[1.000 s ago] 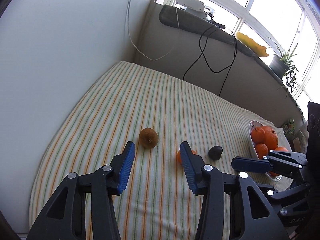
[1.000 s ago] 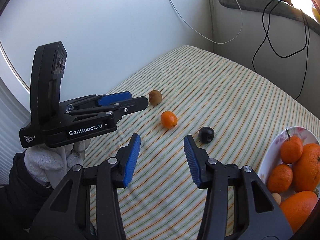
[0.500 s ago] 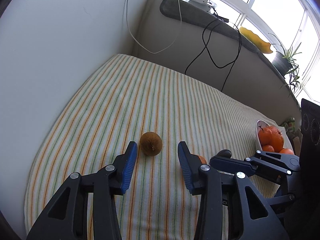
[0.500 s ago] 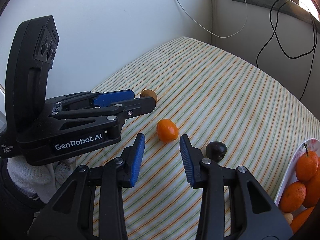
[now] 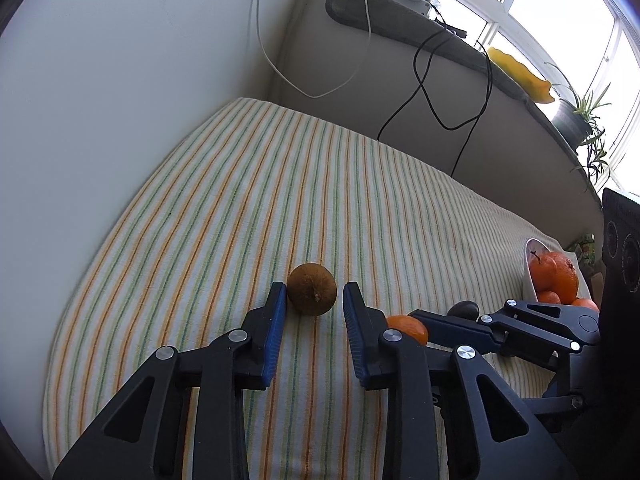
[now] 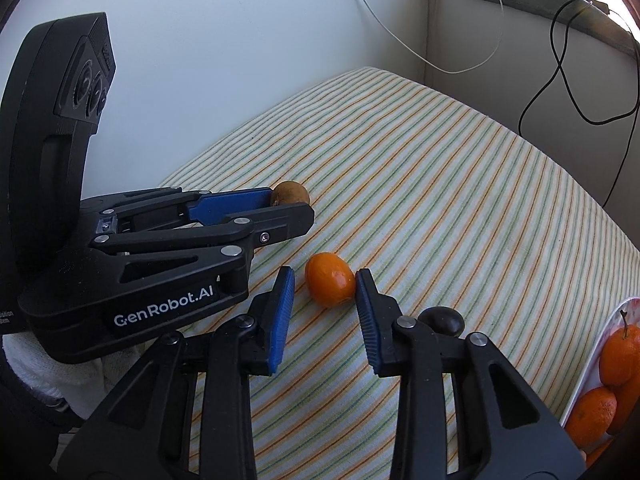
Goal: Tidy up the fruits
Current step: 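Grasp the small kumquat with the right gripper while the left grasps the second kiwi, then carry both fruits over the plate and open the right gripper on the kumquat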
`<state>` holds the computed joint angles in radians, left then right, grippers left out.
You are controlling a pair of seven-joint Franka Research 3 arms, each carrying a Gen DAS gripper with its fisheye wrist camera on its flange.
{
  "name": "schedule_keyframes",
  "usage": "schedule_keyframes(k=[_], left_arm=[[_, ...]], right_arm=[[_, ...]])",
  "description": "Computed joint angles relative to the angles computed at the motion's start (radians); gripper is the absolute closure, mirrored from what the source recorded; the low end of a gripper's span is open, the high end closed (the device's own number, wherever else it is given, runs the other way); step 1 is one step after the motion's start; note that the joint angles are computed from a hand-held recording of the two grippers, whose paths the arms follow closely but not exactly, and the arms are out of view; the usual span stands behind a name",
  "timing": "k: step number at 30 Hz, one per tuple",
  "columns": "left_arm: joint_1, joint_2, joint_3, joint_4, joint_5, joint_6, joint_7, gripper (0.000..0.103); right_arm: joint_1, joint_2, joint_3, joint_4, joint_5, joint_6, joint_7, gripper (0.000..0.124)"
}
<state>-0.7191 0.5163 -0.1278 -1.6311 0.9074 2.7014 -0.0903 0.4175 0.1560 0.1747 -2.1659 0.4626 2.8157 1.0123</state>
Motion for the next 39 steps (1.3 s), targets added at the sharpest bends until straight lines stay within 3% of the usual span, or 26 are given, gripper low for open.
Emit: schedule_keyframes(k=[2,8,21,32,39], left_arm=[[-0.001,0.002,0.002,0.002,0.001,-0.004,-0.002,0.079],[-0.011,0.009,0.002,0.020,0.004,-0.035,0.008,0.080],[-0.024,-0.022,0.001,-0.002,0.062,-0.034,-0.050,0.080],[-0.051,-0.034,-0.015,0.020,0.137,-0.029,-0.109,0.080],[-0.062,-0.021,-0.022,0.062,0.142,0.000,-0.086,0.080]], right_arm=[[0.007,0.008,-0.004,0.005,-0.024,0.004,0.012,0.098],[0.004,0.006,0.001,-0.001,-0.024,0.009,0.009,0.098],[-0.011,-0.108,-0.002,-0.083,0.161,-0.010,-0.129,0.099],[0.010,-0.266,-0.061,-0.175,0.368,-0.056,-0.277,0.099],[0.006,-0.364,-0.111,-0.231,0.416,-0.083,-0.315,0.099]])
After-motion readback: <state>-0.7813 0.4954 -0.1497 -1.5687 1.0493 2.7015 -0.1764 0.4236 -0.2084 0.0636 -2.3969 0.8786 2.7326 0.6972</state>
